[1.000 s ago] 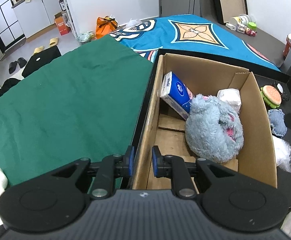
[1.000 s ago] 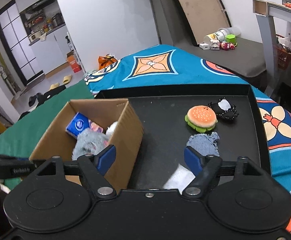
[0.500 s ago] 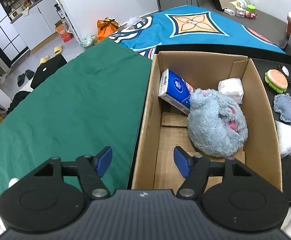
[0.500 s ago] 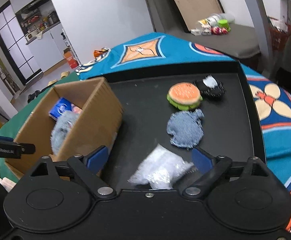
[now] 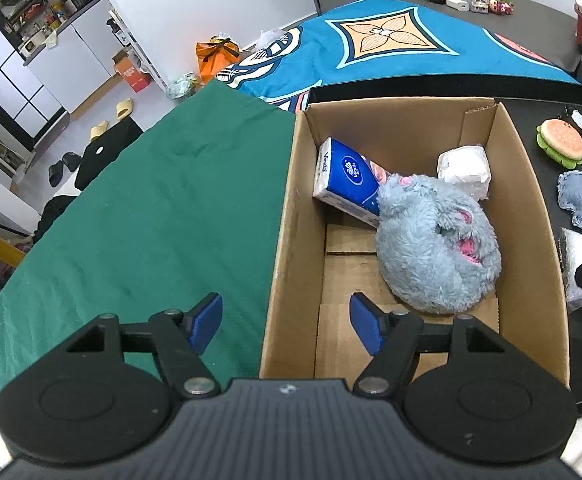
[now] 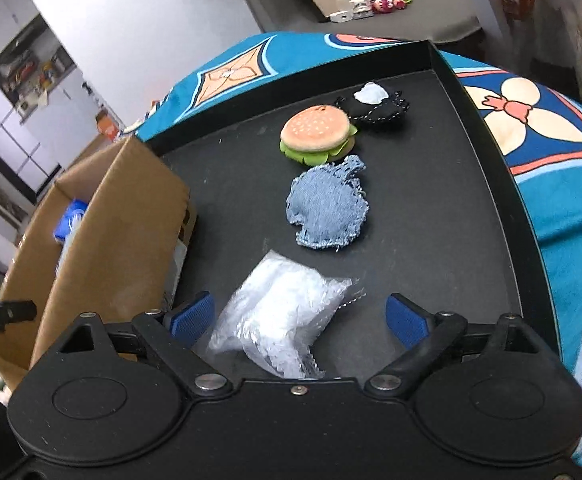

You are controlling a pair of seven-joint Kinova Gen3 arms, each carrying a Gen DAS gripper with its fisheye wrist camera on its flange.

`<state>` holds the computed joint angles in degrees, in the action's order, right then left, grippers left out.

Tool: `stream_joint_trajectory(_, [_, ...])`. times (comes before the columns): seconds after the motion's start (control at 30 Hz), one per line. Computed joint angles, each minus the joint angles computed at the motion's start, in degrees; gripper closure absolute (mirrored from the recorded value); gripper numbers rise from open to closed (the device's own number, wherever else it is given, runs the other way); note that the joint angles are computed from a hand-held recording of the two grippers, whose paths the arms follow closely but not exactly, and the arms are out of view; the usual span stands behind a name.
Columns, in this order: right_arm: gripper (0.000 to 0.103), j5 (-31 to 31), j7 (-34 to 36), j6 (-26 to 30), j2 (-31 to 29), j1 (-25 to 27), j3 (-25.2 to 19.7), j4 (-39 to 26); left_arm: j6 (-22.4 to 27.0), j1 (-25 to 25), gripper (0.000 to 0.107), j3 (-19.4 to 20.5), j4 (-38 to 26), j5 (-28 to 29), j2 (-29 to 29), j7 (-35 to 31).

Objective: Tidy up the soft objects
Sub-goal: 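Move the right gripper over the clear plastic bag of white filling, then close the right gripper on the clear plastic bag and lift it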

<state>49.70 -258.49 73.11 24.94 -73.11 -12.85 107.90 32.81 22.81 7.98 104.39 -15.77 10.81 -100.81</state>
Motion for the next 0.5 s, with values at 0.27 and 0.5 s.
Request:
stream_joint_trajectory(0.27, [0.028,-2.5,0.3,1.3,-0.6,0.0,-0.4,0.2,0.2,2.8,0.038,-0.5,0.8,-5.3,-0.4,4.9])
stream_joint_trajectory(0.5, [0.037,-2.9,1.0,1.2,-1.0,0.2,-1.0,0.8,0.5,3.0,0.038,0.6,1.0,-5.3,-1.2,4.4])
